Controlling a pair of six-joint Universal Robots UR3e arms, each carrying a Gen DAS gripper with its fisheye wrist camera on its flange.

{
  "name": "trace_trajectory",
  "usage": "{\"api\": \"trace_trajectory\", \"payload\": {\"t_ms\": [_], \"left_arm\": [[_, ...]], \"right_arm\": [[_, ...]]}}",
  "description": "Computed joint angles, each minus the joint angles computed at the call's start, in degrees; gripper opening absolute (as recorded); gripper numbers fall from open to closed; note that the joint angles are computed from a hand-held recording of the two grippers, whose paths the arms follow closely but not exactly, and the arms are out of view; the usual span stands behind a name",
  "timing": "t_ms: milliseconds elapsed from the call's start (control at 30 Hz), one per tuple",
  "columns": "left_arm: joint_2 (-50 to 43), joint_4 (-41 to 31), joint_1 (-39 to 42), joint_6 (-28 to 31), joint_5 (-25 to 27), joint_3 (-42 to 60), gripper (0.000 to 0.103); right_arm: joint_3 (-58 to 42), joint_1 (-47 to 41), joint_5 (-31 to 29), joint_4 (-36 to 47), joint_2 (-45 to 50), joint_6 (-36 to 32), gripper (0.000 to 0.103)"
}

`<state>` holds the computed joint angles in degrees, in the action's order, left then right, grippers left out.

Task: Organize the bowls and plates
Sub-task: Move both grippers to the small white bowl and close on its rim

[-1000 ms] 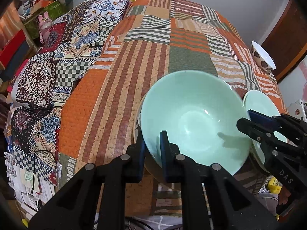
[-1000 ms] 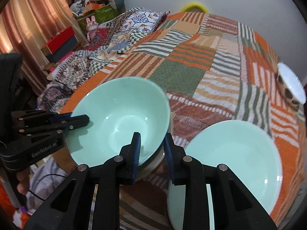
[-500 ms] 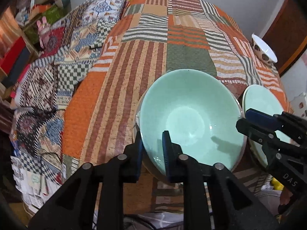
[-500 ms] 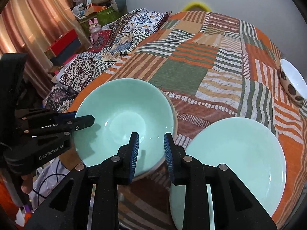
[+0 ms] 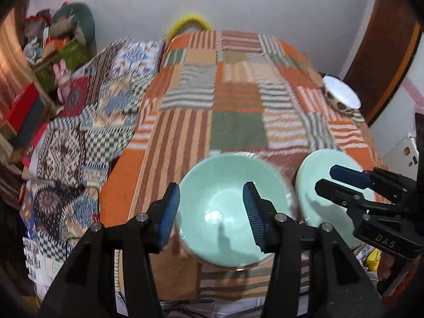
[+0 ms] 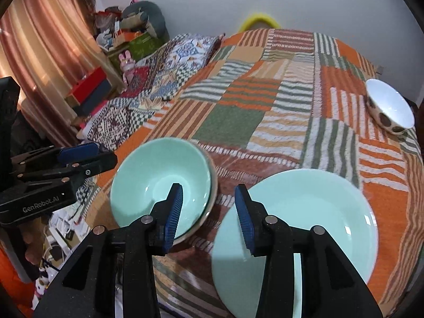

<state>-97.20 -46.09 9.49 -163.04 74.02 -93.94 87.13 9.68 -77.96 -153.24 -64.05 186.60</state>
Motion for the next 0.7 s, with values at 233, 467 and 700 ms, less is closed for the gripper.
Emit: {"api": "trace_trajectory", "payload": {"t_ms": [233,467,700], "left_arm": [[0.7,1.0,-4.8,-2.9,-2.4,5.2,0.053],[-4.1,3.0,-11.8,-7.3,-2.2,15.0,0.059],[-15.6,2.4,-19.7,-10.7,0.6,32.4,0.072]], "right_arm": [[9.5,-5.6,1.4,-5.6,-9.9,-1.3,0.040],[18.1,-13.1,1.8,-11.2,-19.7,-2.8,0.053],[21.6,-21.8,3.2,-11.6,-25.3,-4.8,0.053]]}}
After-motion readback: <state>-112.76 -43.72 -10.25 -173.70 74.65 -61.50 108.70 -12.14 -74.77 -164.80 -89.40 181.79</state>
